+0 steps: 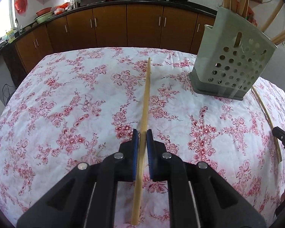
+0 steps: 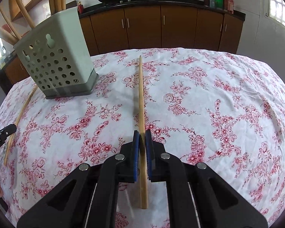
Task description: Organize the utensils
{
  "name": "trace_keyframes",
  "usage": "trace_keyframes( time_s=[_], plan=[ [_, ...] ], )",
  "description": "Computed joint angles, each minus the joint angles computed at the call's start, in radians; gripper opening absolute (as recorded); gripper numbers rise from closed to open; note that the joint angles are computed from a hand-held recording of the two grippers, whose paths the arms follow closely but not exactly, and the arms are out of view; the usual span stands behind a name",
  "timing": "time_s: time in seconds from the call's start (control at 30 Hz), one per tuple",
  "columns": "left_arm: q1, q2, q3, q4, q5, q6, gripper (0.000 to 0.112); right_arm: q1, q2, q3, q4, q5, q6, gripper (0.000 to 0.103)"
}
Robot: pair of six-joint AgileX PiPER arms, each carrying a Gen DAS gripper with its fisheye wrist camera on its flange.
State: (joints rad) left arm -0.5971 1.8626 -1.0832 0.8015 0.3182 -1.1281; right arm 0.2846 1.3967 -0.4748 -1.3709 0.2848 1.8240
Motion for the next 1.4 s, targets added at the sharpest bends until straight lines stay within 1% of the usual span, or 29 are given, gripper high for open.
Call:
trace_keyframes(
  time_s=[0.27, 0.53, 1.4],
  plan=[
    [0.007, -0.006, 0.007, -0.021, -0.017, 0.015, 0.013, 0.002, 0.005, -0.008, 0.017, 0.007, -0.018, 0.008],
    [0.005, -0.004, 0.005, -0.016, -0.014, 0.011, 0.014, 0.015, 0.003, -0.007, 0.025, 0.020, -0.021, 0.008],
    [0.007, -0.003, 0.004, -0.020, -0.015, 0.017, 0.014, 0.014, 0.003, -0.007, 0.026, 0.020, -0.021, 0.008]
  ],
)
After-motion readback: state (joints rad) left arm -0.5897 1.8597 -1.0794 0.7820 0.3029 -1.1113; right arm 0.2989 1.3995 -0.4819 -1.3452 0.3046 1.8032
